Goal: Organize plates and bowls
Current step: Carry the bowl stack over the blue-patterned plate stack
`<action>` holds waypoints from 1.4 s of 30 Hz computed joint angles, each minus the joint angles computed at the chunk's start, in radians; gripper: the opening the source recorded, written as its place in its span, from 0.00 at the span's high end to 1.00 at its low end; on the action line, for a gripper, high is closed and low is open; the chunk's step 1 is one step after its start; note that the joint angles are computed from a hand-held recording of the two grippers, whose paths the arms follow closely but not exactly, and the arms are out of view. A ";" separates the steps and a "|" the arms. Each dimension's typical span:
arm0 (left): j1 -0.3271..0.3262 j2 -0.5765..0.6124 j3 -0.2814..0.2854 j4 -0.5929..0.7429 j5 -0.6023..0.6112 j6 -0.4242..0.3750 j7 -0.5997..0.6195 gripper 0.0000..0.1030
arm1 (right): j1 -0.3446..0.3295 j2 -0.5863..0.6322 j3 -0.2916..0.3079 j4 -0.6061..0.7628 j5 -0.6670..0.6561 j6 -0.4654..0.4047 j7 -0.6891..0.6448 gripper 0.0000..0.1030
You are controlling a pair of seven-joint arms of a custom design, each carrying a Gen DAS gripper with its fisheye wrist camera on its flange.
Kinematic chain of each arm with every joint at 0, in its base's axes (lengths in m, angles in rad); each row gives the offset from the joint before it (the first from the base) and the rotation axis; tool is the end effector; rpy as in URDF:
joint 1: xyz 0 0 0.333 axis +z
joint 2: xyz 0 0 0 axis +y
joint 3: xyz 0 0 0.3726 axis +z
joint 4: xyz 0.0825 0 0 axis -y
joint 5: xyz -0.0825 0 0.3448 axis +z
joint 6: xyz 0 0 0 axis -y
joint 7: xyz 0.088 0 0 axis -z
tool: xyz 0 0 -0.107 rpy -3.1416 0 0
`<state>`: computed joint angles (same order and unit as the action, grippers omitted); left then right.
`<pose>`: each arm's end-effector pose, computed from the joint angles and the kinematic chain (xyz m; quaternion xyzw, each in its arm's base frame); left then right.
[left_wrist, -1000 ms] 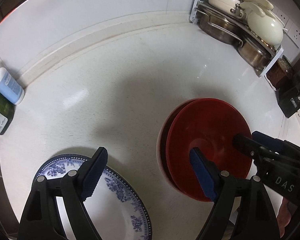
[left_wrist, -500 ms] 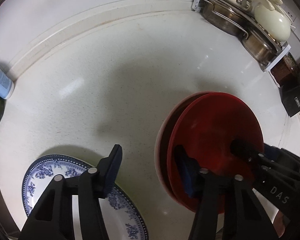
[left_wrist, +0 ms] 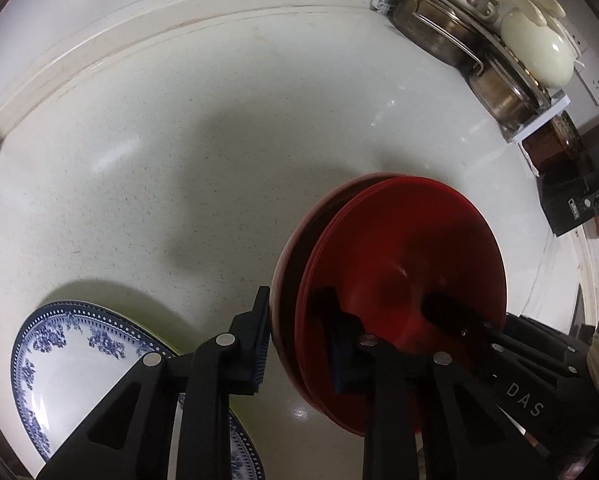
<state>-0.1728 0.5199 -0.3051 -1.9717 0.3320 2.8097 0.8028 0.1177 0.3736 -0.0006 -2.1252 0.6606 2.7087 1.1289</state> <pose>0.5778 -0.2898 0.3305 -0.7163 0.6751 -0.1723 0.0381 0.5865 0.0474 0.3325 -0.6880 0.6995 0.0164 0.1927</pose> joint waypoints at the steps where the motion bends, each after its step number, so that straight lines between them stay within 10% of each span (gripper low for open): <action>1: 0.000 0.000 0.000 0.001 -0.001 -0.003 0.000 0.76 | 0.001 -0.001 0.000 -0.002 0.002 0.000 0.003 0.79; 26: -0.016 -0.116 0.041 -0.106 0.036 0.064 -0.124 0.76 | -0.007 -0.062 0.015 -0.018 0.028 -0.004 -0.037 0.79; 42: -0.068 -0.300 0.162 -0.281 0.266 0.140 -0.435 0.76 | 0.030 -0.159 0.054 -0.063 0.143 0.023 -0.209 0.79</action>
<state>-0.2412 0.2200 -0.1436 -2.2526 0.5984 2.9497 0.3677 0.1476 0.2147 0.0529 -2.1880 0.8040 2.7313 0.9202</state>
